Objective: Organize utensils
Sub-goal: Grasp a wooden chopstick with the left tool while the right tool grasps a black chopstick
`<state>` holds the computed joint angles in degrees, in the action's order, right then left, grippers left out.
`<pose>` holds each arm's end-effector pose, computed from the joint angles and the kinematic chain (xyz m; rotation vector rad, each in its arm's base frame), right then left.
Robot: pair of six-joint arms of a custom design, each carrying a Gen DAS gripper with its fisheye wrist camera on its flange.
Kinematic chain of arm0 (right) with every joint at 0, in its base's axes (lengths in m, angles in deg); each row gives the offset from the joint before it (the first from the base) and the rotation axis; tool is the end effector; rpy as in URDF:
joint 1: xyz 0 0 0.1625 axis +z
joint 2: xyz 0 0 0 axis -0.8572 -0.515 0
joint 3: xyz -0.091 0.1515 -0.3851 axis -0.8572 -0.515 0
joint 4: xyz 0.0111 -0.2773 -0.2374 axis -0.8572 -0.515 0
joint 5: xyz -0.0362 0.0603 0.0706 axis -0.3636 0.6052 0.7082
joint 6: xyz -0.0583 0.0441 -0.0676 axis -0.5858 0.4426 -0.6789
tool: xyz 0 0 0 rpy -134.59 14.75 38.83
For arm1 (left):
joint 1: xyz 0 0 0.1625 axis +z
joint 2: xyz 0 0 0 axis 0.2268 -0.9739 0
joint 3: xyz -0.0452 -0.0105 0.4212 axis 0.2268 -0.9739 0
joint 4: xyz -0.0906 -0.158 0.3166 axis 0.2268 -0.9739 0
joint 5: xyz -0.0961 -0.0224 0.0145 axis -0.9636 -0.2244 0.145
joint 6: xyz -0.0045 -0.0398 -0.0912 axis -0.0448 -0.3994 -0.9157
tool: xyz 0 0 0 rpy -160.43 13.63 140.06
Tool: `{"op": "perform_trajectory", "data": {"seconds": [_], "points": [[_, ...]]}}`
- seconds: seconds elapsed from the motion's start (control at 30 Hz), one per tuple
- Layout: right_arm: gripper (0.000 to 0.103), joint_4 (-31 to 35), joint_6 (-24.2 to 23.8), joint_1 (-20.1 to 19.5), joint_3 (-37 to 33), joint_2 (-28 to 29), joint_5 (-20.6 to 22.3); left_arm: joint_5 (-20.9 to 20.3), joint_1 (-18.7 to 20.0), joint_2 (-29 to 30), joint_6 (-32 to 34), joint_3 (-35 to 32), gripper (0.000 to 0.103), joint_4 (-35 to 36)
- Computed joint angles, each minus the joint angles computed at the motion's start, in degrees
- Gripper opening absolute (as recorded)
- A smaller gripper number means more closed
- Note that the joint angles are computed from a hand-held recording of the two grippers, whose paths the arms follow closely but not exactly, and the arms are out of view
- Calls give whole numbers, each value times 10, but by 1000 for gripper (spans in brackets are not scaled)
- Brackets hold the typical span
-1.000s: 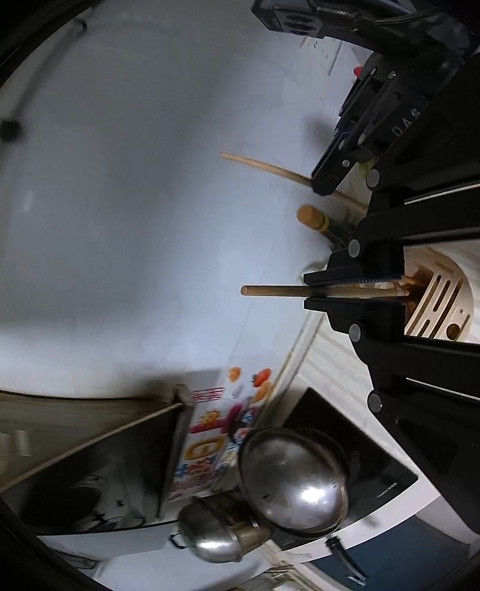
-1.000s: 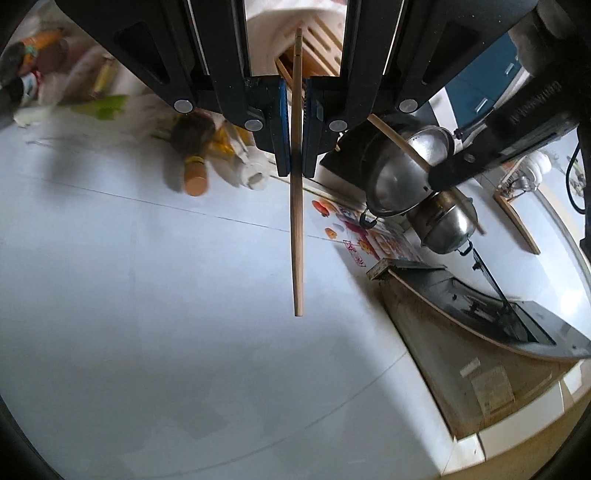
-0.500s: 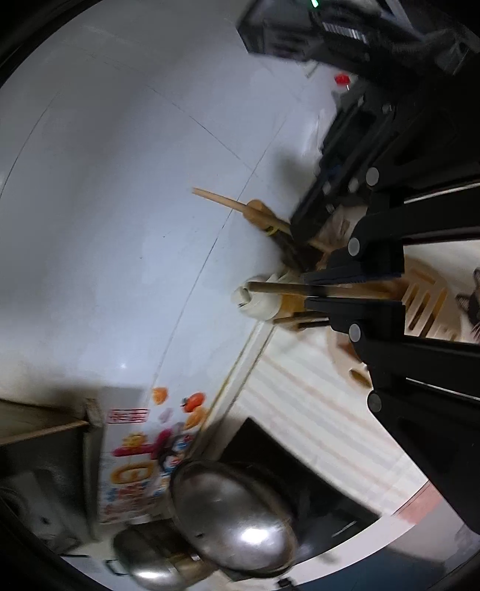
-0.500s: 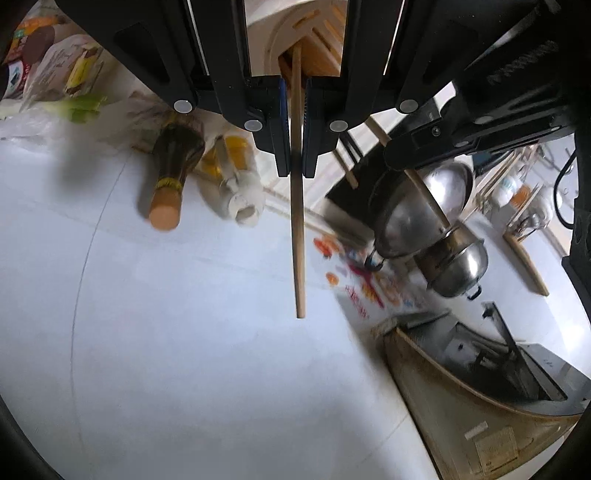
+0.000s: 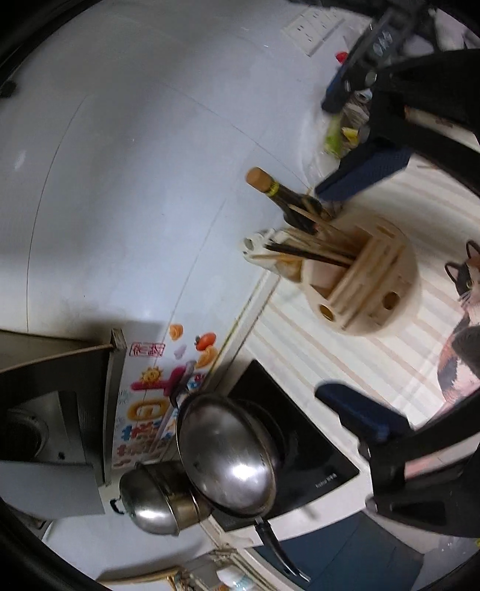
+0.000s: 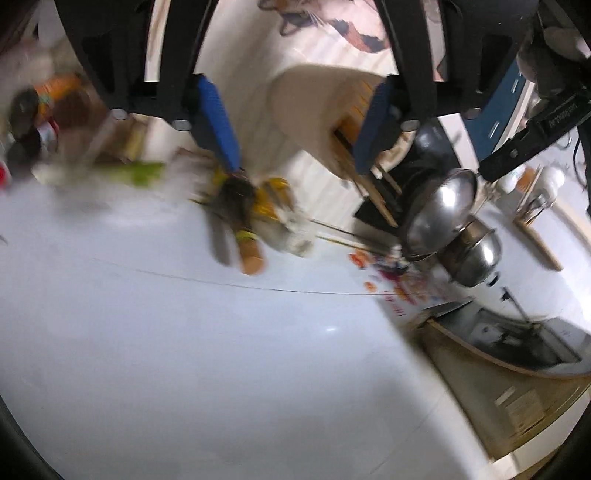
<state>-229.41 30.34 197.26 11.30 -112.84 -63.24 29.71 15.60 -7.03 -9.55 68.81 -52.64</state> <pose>0.5488 -0.4093 0.2466 0.1288 -2.5217 1.0009 -0.2763 -0.3928 0.5639 0.4026 2.3821 -0.9161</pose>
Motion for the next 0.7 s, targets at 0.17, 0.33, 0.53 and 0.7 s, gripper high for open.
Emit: {"op": "perform_trajectory", "data": {"seconds": [0.17, 0.33, 0.53, 0.7], "points": [[84, 53, 114, 19, 97, -64, -33, 8, -21, -35, -45, 66, 103, 35], [97, 107, 211, 21, 193, -120, -33, -52, -20, -54, -61, 139, 103, 29], [96, 145, 313, -12, 317, -187, 9, -114, -25, -49, -82, 233, 103, 21], [60, 113, 324, -76, 410, -210, 56, -149, -32, -26, -74, 293, 103, -11]]}}
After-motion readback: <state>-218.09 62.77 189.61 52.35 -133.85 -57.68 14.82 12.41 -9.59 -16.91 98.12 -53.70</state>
